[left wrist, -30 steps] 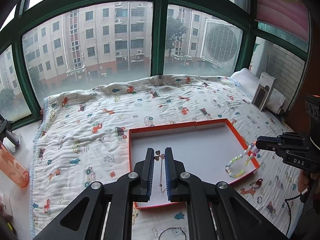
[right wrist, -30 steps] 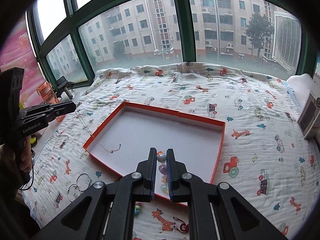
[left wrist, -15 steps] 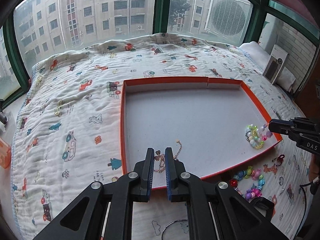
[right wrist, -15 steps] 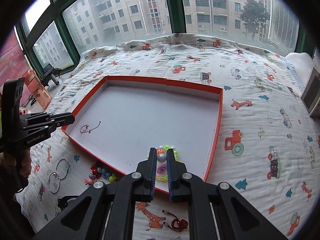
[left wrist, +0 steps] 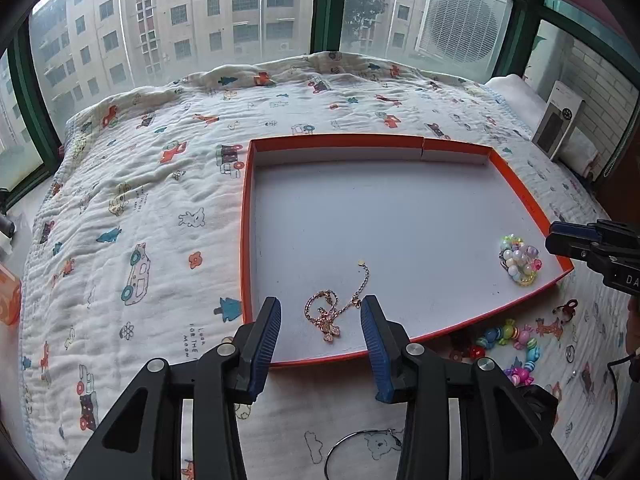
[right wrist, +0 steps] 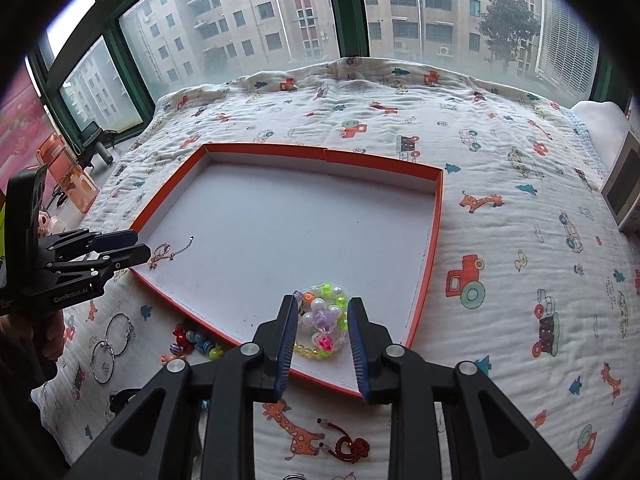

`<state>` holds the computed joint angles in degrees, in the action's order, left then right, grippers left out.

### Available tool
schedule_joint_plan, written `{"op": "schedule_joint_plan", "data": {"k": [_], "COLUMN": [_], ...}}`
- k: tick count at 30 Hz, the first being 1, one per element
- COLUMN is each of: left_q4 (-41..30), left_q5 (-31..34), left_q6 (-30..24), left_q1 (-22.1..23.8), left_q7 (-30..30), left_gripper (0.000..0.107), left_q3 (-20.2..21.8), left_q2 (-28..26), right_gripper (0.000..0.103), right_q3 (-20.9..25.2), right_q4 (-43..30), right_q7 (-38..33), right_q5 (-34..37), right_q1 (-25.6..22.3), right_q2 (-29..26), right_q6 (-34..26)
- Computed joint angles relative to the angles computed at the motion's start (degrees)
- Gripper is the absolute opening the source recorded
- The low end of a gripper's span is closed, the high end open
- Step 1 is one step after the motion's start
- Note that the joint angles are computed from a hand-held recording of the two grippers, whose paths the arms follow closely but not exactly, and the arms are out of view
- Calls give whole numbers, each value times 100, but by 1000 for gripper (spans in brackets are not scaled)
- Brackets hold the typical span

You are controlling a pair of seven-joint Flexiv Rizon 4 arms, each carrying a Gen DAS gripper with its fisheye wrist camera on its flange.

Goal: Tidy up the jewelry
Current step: 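Release the beaded bracelet into the orange tray with the right tool, then grasp the black watch band with the left tool while the right tool grasps the red hair tie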

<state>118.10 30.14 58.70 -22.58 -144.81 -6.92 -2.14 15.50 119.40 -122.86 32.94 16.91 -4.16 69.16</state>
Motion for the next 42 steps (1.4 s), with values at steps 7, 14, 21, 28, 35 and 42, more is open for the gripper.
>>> {"op": "schedule_joint_plan", "data": {"k": [7,14,21,28,35,42], "left_q4": [-15,10,-43,-200,-540,-610], "left_q5": [84,122,107,-262,-417,-603], "left_q6": [-396,-773,-843,-264,-152,55], "left_q1": [-58,-154,-411,-855,-1229,-1352], "left_q7": [-219,-481,-618,177,788,1242], "left_gripper": [45,45,65,83,84,84], "left_q3": [-174,-559,-945,-948,-652,-384], "left_q2": [407,803,807,161,-515,-783], "right_gripper": [43,43,43,46,52,52], "right_q3": [-81,-280,-513,-698,-748,-764], "right_q4": [103,346,628,844,1015,896], "right_q7": [-211,-421,-639,-852,-978,-955], "right_q5": [104,260,381,508,449,506], "right_q1": [0,127,301,363,326,197], "right_q2": [344,806,1185,1363,1337,1044], "right_q6": [-57,-223,-393,-674,-840,-936]}}
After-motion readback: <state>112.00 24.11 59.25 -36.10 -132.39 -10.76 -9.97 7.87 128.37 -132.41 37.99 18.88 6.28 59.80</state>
